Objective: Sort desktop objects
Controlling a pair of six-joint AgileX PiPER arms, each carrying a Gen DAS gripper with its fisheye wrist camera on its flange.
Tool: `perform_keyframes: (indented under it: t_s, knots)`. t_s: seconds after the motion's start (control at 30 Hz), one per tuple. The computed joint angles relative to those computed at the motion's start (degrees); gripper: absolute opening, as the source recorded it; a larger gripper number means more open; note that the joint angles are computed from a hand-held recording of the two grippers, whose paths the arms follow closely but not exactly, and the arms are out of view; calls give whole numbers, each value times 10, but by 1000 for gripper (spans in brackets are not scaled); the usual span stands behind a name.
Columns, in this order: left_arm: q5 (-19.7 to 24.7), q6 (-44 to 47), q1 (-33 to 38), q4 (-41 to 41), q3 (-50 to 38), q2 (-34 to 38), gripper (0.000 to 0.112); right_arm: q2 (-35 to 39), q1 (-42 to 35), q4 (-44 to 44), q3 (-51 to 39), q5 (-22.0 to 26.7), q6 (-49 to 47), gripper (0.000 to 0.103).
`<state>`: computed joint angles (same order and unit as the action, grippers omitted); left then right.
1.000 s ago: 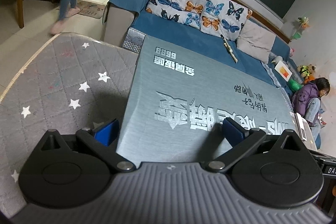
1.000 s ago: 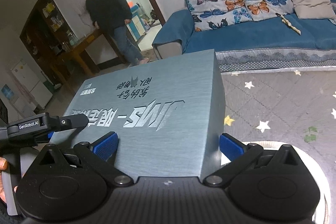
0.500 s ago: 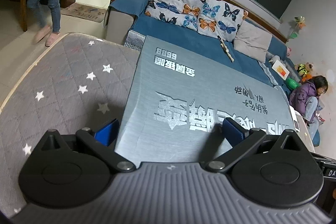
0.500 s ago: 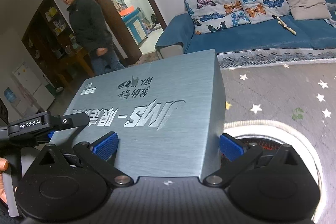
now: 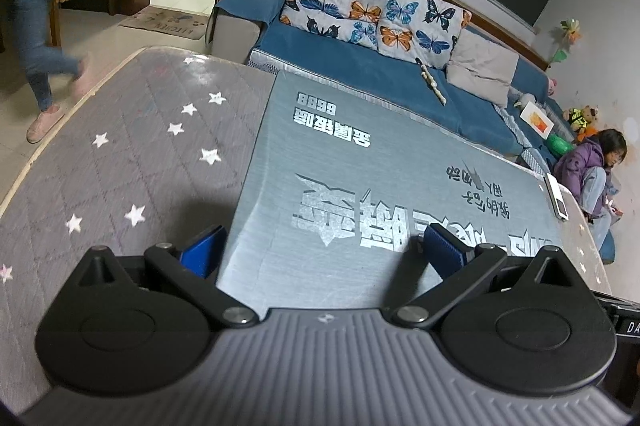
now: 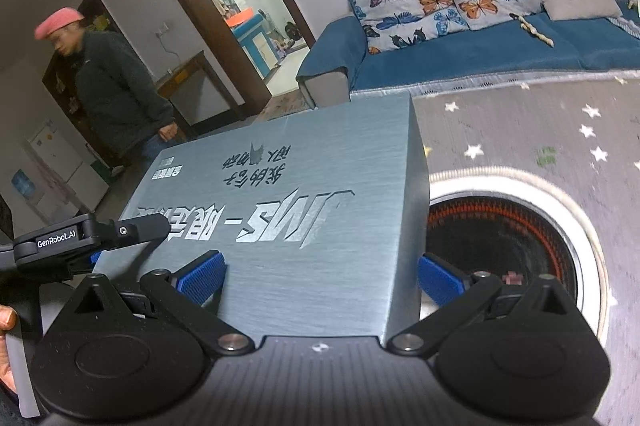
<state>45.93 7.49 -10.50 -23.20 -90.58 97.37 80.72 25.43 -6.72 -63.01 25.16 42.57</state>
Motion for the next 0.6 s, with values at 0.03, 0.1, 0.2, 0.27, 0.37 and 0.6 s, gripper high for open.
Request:
perform_keyframes:
  t_s: [0.03,0.1,0.2,0.27,0.37,0.6]
  knots:
    - [-1,2,0,-2,11,-7,103,-6,7,-14,7,1,17,103]
    - [-4,3,0,-3,29,-20,103,-16,20,-40,19,2,49,103]
    - [-5,3,-1,-1,51,-36,103,-30,37,-68,37,5,91,103]
    - [-2,4,1,-1,65,-47,103,-37,49,-85,47,6,115,103]
    - [-1,6,3,-3,86,-63,103,-46,62,-104,58,10,141,103]
    - [6,11,10,-11,113,-88,103,-66,95,-145,68,33,193,103]
